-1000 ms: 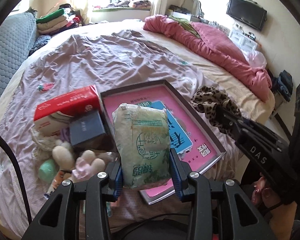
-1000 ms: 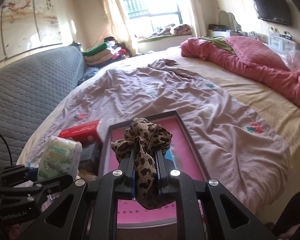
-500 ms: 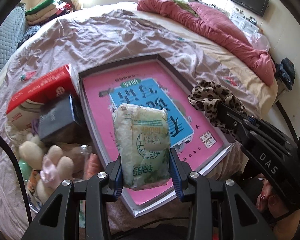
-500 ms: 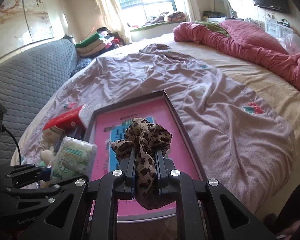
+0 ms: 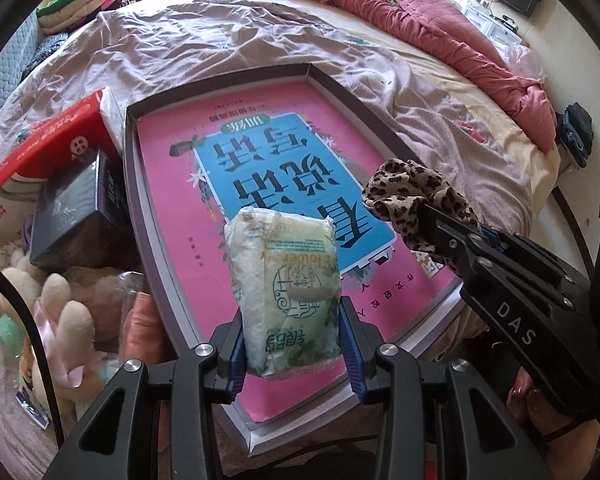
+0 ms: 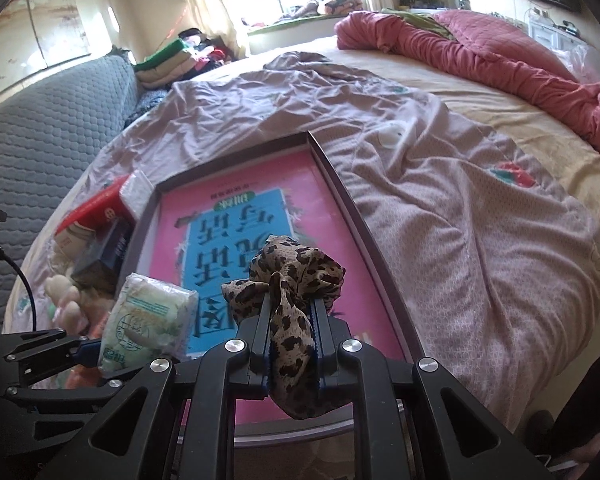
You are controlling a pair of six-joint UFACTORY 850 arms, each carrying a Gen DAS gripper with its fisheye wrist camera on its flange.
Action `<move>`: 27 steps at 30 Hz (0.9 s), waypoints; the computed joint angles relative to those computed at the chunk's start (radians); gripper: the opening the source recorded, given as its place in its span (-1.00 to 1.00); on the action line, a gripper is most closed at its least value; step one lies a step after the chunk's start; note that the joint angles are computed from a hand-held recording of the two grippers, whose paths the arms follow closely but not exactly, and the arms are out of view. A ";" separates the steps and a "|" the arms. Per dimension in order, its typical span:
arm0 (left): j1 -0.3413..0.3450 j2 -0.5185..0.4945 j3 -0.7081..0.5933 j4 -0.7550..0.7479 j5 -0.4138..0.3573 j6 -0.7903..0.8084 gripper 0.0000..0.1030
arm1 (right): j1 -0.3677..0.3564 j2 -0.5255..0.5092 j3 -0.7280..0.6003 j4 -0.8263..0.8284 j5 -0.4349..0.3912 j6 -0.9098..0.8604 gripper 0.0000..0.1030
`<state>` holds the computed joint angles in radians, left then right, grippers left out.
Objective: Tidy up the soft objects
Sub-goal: 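Carry the pad pack with the left tool over the pink tray while the right tool carries the scrunchie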
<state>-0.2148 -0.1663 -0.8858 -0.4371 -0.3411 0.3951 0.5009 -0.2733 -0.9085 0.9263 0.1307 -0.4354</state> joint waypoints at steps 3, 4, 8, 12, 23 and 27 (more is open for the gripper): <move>-0.003 -0.009 -0.002 0.003 0.000 0.000 -0.21 | -0.005 -0.019 -0.009 0.003 -0.011 -0.003 -0.66; -0.003 -0.012 -0.003 -0.005 -0.003 0.008 -0.21 | -0.005 -0.024 -0.011 0.001 -0.013 -0.001 -0.66; -0.005 -0.021 -0.005 -0.007 -0.009 0.009 -0.21 | -0.003 -0.038 -0.018 0.067 -0.008 -0.070 -0.60; -0.003 -0.029 -0.008 -0.012 -0.015 0.011 -0.21 | -0.002 -0.045 -0.025 0.140 -0.002 -0.145 -0.51; 0.002 -0.037 -0.012 -0.012 -0.029 0.013 -0.18 | -0.001 -0.039 -0.019 0.209 0.003 -0.207 -0.31; 0.007 -0.038 -0.013 -0.004 -0.027 0.003 -0.14 | -0.001 -0.035 -0.015 0.219 0.003 -0.215 -0.29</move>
